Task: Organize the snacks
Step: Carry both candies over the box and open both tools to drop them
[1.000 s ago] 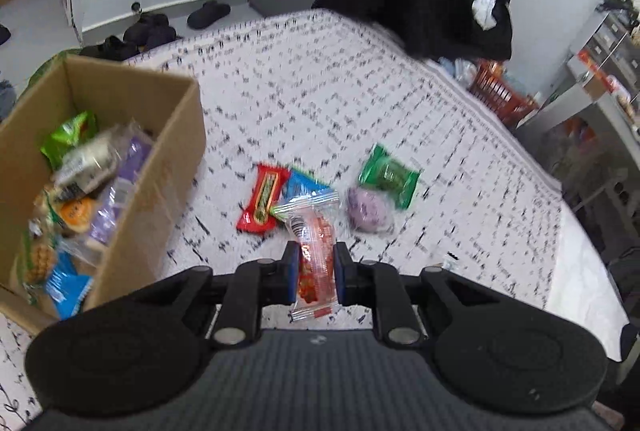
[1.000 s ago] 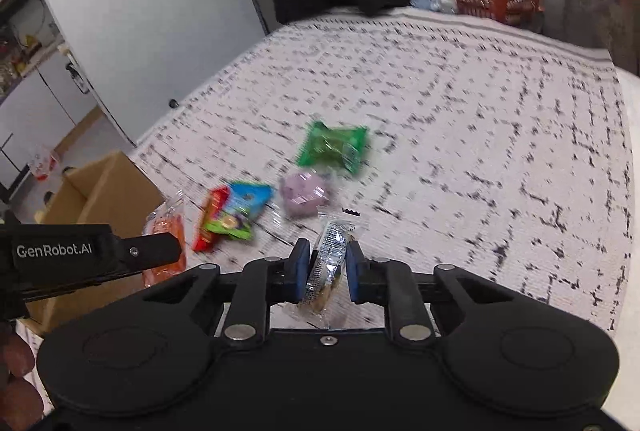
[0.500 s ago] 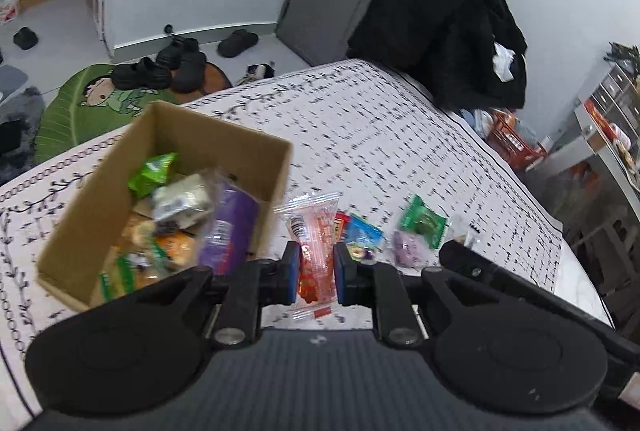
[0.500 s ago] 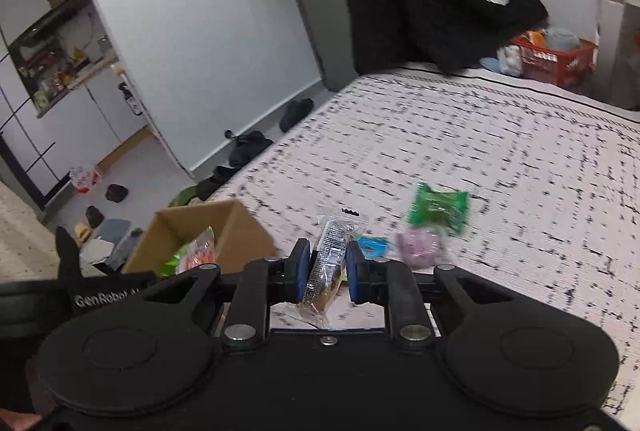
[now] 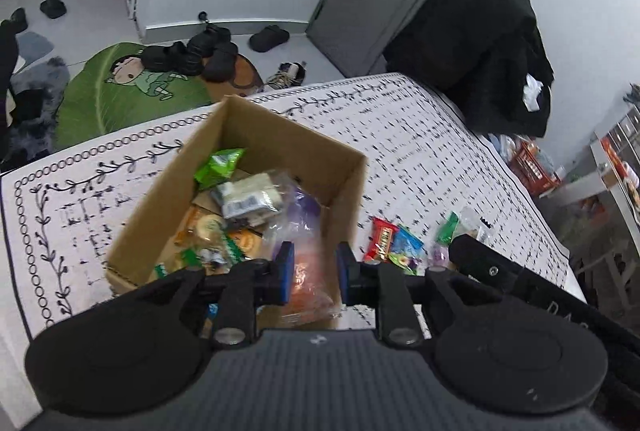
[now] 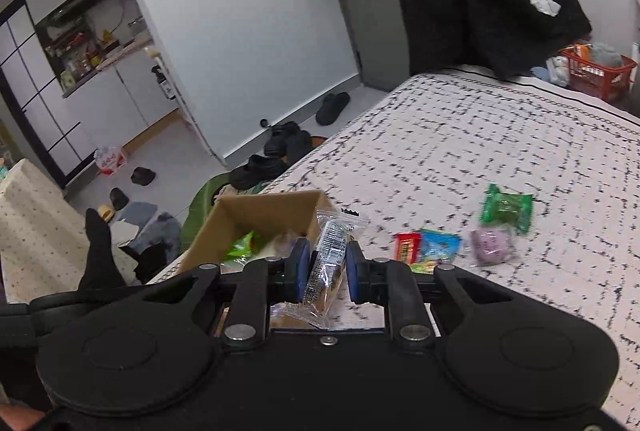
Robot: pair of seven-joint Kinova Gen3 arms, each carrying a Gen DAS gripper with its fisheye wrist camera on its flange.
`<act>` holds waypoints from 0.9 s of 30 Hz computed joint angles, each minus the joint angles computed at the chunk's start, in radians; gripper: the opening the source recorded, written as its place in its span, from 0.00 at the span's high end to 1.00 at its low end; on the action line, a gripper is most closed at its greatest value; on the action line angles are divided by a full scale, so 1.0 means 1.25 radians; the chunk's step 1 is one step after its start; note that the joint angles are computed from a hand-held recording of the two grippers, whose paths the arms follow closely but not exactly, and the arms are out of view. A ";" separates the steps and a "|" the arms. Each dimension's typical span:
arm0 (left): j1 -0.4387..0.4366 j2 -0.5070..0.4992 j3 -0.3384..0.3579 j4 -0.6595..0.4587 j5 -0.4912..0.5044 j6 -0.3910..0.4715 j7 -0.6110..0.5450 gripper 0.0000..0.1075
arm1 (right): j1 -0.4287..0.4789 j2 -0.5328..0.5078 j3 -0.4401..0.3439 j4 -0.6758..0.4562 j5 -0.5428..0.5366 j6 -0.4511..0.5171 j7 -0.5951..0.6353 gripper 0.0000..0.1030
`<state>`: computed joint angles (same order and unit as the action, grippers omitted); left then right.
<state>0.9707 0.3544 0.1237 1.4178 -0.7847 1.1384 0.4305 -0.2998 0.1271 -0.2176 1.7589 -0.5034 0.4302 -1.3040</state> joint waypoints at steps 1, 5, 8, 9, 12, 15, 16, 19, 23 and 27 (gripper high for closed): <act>0.002 -0.010 -0.002 0.015 -0.002 -0.005 0.013 0.81 | -0.008 0.001 0.000 -0.003 0.010 0.001 -0.010 0.81; -0.004 -0.031 0.005 0.045 -0.004 0.003 0.040 0.80 | -0.030 0.009 -0.006 -0.014 0.032 0.007 -0.033 0.81; -0.013 -0.045 0.015 0.063 -0.003 0.014 0.056 0.74 | -0.035 0.014 -0.013 -0.023 0.027 0.020 -0.040 0.81; -0.015 -0.050 0.018 0.070 -0.005 0.017 0.063 0.74 | -0.033 0.017 -0.017 -0.026 0.017 0.025 -0.035 0.81; -0.023 -0.061 0.029 0.083 -0.004 0.032 0.075 0.61 | -0.034 0.024 -0.025 -0.035 -0.002 0.040 -0.028 0.80; -0.026 -0.065 0.038 0.083 -0.005 0.057 0.082 0.46 | -0.033 0.033 -0.028 -0.047 -0.020 0.062 -0.023 0.69; -0.028 -0.064 0.041 0.079 -0.004 0.066 0.080 0.39 | -0.040 0.031 -0.024 -0.043 -0.010 0.055 -0.032 0.68; -0.028 -0.058 0.046 0.065 -0.001 0.093 0.072 0.27 | -0.049 0.022 -0.013 -0.038 0.018 0.049 -0.059 0.64; -0.032 -0.054 0.049 0.057 0.007 0.096 0.063 0.24 | -0.039 0.011 -0.003 -0.029 0.026 0.050 -0.066 0.62; -0.028 -0.047 0.048 0.044 0.006 0.095 0.053 0.23 | -0.021 0.003 0.007 -0.022 0.028 0.064 -0.058 0.55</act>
<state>0.9363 0.2959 0.1836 1.4726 -0.7767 1.2573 0.4971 -0.3254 0.1308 -0.2084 1.7308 -0.4688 0.5099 -1.3769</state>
